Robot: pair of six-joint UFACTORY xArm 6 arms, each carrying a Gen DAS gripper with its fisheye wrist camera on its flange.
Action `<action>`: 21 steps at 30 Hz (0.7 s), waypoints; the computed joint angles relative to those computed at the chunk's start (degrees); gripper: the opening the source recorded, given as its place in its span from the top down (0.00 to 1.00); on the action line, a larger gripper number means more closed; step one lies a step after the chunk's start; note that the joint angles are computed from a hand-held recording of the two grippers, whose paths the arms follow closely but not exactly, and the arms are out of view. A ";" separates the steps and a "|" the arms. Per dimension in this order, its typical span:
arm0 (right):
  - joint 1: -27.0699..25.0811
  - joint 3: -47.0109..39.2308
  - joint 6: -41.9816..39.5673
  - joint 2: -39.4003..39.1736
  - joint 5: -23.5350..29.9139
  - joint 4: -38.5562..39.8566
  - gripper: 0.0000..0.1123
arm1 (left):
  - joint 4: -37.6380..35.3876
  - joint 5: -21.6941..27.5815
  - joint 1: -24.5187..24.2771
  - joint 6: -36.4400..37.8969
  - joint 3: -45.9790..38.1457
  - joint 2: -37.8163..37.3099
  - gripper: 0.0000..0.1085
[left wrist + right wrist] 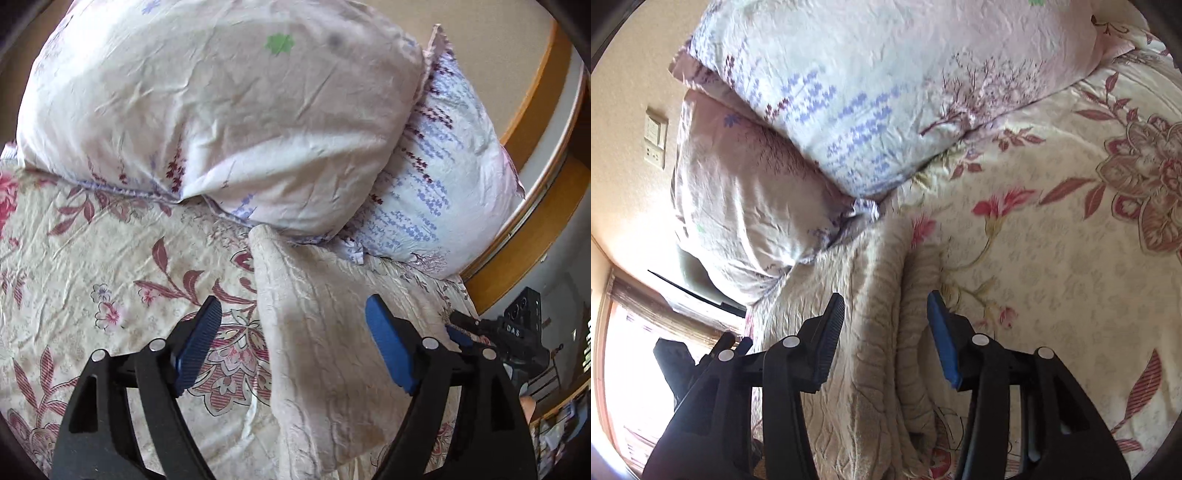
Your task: Fold small clothes
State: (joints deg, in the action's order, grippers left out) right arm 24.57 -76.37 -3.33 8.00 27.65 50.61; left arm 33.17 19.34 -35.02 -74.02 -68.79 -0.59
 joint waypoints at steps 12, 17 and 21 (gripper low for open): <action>1.15 -14.49 11.44 12.75 2.98 -13.23 0.91 | 2.08 26.01 -10.76 18.75 -23.91 15.50 0.17; 0.42 -14.46 19.68 13.24 3.58 -20.54 0.91 | 3.37 28.29 -11.09 19.08 -24.32 15.44 0.17; -0.22 -10.06 9.36 9.21 2.91 -7.57 0.82 | 3.94 27.04 -10.71 17.20 -20.52 12.40 0.15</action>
State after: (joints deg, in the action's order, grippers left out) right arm 24.35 -86.43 6.04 17.21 30.56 43.04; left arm 37.11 46.37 -45.74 -56.82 -89.31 11.81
